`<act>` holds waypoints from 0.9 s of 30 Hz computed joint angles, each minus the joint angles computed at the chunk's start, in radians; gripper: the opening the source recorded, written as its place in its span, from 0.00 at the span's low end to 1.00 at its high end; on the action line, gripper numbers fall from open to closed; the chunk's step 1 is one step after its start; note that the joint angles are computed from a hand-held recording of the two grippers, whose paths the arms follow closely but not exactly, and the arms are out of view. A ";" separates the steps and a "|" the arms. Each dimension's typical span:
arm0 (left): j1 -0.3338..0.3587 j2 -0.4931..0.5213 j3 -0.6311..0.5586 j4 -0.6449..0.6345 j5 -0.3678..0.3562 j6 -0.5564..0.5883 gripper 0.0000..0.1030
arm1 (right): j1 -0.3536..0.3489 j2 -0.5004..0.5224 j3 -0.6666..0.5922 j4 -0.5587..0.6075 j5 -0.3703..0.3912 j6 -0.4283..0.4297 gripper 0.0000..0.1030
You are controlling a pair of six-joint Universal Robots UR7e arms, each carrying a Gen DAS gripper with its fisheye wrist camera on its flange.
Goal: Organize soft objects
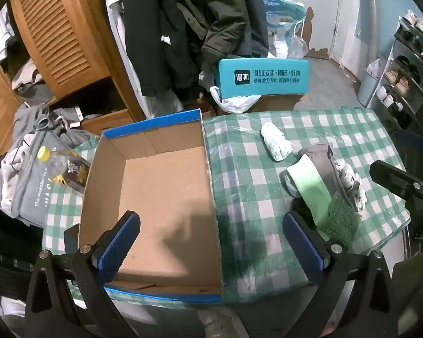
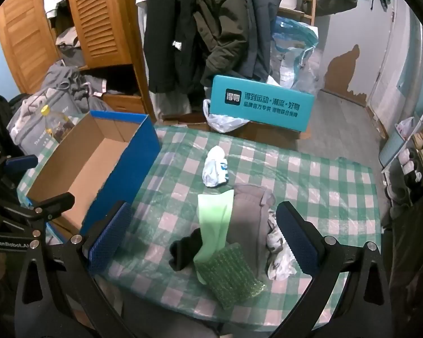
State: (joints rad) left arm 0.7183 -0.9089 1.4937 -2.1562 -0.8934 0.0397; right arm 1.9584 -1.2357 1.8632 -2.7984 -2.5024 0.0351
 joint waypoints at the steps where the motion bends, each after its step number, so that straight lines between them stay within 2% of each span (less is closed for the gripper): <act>1: 0.000 0.001 -0.002 0.005 0.001 -0.002 0.99 | 0.000 0.000 0.001 -0.006 0.002 -0.004 0.98; 27: 0.000 -0.004 0.012 -0.004 -0.015 0.008 0.99 | -0.003 -0.003 0.007 -0.004 0.005 -0.001 0.98</act>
